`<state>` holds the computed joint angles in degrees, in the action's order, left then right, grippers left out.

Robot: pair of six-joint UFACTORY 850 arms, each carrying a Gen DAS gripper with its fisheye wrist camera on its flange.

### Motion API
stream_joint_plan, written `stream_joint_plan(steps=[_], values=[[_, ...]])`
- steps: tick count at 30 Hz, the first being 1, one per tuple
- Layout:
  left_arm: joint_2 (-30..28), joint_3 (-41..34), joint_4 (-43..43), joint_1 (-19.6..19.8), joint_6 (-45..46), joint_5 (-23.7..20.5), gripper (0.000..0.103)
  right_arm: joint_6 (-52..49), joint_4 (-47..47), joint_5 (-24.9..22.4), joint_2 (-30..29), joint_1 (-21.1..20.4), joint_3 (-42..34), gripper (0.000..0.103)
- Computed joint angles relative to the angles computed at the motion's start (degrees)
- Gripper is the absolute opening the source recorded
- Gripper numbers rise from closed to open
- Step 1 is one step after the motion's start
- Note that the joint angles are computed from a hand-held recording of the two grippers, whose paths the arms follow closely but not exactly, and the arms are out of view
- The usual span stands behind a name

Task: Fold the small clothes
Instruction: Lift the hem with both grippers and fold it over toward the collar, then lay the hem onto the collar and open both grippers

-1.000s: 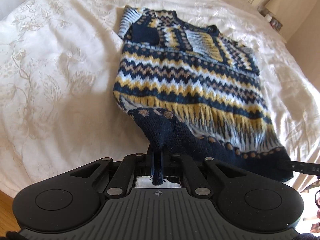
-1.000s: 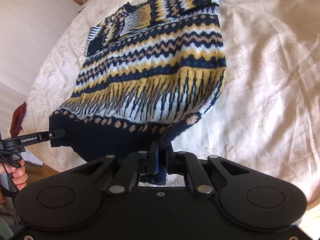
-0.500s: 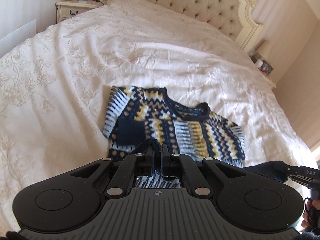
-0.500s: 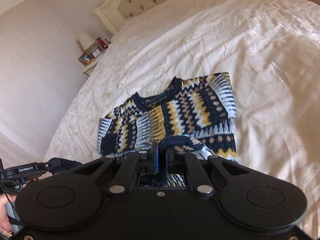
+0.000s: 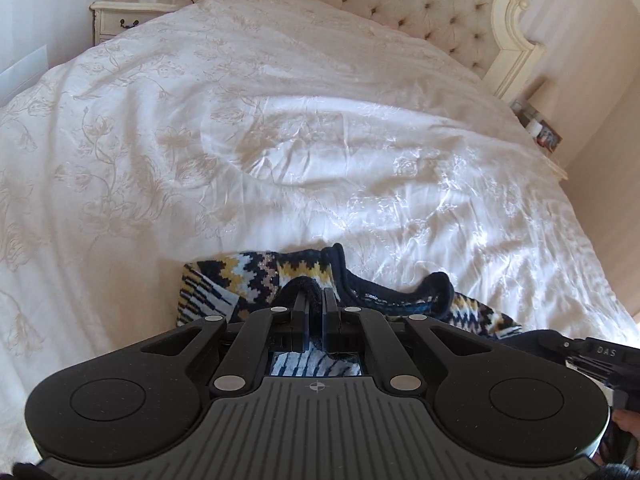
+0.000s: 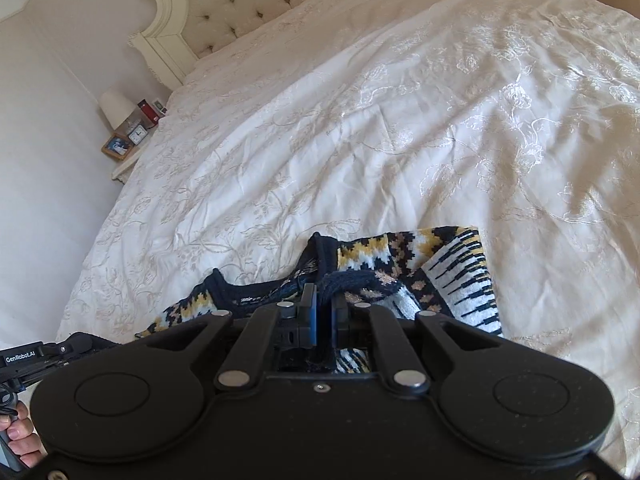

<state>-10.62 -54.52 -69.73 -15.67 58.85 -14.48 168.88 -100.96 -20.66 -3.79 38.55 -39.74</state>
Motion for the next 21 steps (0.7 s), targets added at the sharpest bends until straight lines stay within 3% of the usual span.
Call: stream_joint_plan(steps=[4,11,15,16,18,19,20,21], values=[[-5.7,-4.7,9.7,-0.7,-9.5,0.0,0.005,-3.0,3.1,2.6,-4.4,-2.7,-2.7,0.012],[-14.6,-12.2,28.3,-0.7,-29.4,-2.3,0.006,-18.0,15.9,7.9,-11.1,-6.8,-7.5,0.013],[-18.0,-15.5,32.3,0.0,-35.6,-4.3,0.011,-27.8,24.1,9.2,-13.3,-7.9,-9.5,0.015],[-18.4,-16.1,35.2,-0.2,-38.4,-3.8,0.017,-30.2,26.2,9.1,-13.7,-8.0,-9.8,0.017],[-18.5,-16.4,43.1,-0.7,-45.2,-0.8,0.031,-32.6,28.6,8.4,-14.2,-8.1,-10.3,0.021],[-18.5,-16.6,43.7,-0.7,-45.3,0.1,0.032,-30.6,26.7,7.7,-14.2,-8.0,-10.3,0.029],[-18.7,-17.1,43.6,-0.6,-45.0,0.4,0.035,-28.6,25.1,6.5,-14.0,-7.7,-10.1,0.046],[-18.9,-17.7,44.0,-0.4,-45.3,0.4,0.041,-27.5,24.3,4.3,-13.9,-7.1,-10.1,0.056]])
